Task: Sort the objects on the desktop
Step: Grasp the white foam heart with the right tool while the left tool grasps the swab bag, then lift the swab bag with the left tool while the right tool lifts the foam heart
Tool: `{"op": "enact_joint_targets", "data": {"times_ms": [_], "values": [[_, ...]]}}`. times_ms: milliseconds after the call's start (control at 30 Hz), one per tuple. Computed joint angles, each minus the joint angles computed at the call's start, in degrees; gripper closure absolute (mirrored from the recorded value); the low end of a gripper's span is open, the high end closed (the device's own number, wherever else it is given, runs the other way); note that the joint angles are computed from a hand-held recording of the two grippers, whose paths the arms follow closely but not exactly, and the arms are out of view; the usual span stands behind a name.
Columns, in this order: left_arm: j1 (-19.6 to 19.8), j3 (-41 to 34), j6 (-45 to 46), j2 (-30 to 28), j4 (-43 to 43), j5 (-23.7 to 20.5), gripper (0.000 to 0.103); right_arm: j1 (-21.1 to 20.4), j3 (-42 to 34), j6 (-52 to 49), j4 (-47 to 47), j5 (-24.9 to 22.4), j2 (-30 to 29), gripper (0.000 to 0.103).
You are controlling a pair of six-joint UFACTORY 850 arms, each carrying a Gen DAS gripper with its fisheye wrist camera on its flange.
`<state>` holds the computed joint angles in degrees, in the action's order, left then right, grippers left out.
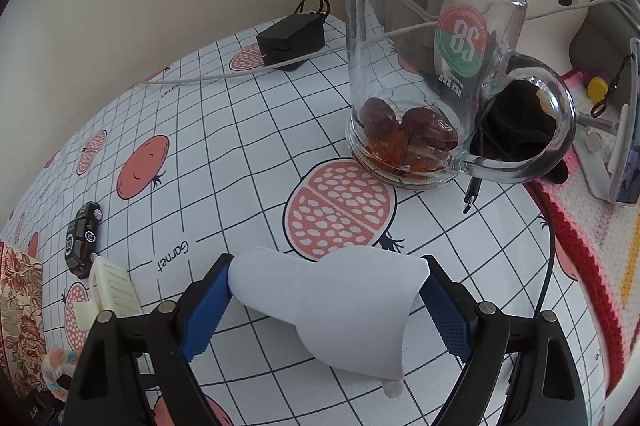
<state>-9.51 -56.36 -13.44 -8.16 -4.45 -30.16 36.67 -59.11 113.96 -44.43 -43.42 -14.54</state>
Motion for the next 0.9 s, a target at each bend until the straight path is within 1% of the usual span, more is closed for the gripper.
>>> {"op": "enact_joint_targets", "data": {"times_ms": [33,100,167,300,400,633,900], "values": [[0.24,-0.08,1.15,0.06,-1.34,-0.15,0.04,0.1,-0.03,0.31,-0.32,-0.08,0.18,0.012],[0.75,-0.44,3.28,0.15,-3.45,-0.44,0.042,0.25,-0.26,0.88,-1.24,-0.27,0.47,0.012],[0.89,0.04,4.28,0.95,-3.6,-0.26,0.042,0.39,-0.53,0.91,-1.83,-0.23,0.66,0.012],[0.06,-1.43,4.2,-1.33,-4.69,0.04,0.043,0.17,-0.78,-0.06,-0.79,0.81,0.26,0.012],[-0.03,-1.7,4.42,-1.74,-5.35,0.18,0.043,0.07,-0.62,0.11,-0.68,1.22,0.35,0.012],[0.56,-0.77,7.54,0.34,-7.81,-0.2,0.043,0.38,-0.2,1.98,-2.46,1.57,1.69,0.012],[1.49,-0.54,10.31,2.27,-10.59,-0.27,0.043,0.44,-0.55,2.11,-2.82,2.44,1.92,0.012]]}}
